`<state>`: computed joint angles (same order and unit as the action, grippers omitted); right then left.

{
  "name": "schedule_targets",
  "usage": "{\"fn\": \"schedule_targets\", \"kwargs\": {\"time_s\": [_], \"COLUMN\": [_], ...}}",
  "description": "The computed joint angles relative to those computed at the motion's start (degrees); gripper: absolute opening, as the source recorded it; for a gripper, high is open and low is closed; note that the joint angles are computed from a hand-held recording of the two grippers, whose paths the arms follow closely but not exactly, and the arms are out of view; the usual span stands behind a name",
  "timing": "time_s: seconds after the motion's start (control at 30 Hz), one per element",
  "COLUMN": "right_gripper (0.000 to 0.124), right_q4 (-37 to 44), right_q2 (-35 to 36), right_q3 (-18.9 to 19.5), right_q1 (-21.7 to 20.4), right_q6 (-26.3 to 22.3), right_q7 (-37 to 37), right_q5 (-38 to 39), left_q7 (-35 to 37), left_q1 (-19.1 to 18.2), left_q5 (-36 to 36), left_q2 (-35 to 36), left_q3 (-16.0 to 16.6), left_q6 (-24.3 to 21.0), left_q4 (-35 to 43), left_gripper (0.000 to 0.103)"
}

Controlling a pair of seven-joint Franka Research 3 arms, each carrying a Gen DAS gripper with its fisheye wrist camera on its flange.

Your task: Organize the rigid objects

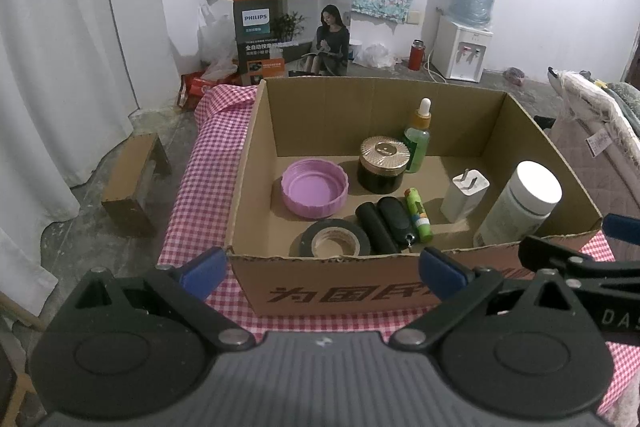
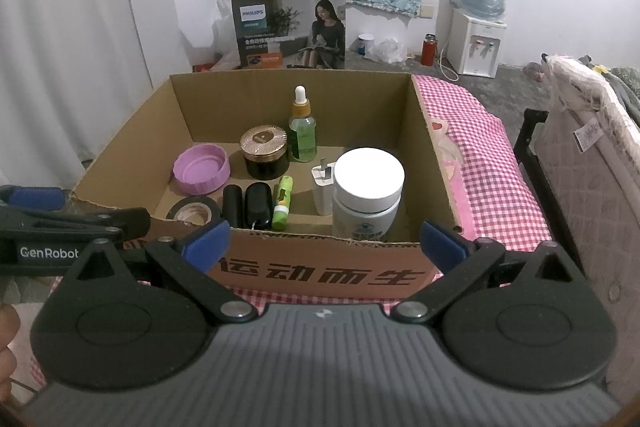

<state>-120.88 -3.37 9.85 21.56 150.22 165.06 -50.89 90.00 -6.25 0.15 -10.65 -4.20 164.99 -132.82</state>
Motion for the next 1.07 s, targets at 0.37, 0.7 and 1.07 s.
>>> {"fn": "schedule_targets", "kwargs": {"time_s": [0.37, 0.7, 1.07], "right_gripper": [0.102, 0.102, 0.102], "right_q4": [0.1, -0.6, -0.8], "right_q2": [0.0, 0.0, 0.0], "right_q3": [0.0, -0.3, -0.2], "right_q1": [0.1, -0.2, -0.4], "right_q6": [-0.1, 1.2, 1.6], "right_q7": [0.0, -0.9, -1.1], "right_q5": [0.1, 0.6, 0.8], "left_q7": [-0.7, -1.4, -2.2], "left_q1": [0.4, 0.4, 0.6], "left_q5": [1.0, 1.6, 2.5], "left_q2": [0.0, -0.1, -0.1], "left_q3": [-0.3, -0.3, -0.5], "left_q6": [0.2, 0.1, -0.1], "left_q4": [-0.2, -0.3, -0.3], "left_gripper": [0.103, 0.103, 0.103]}}
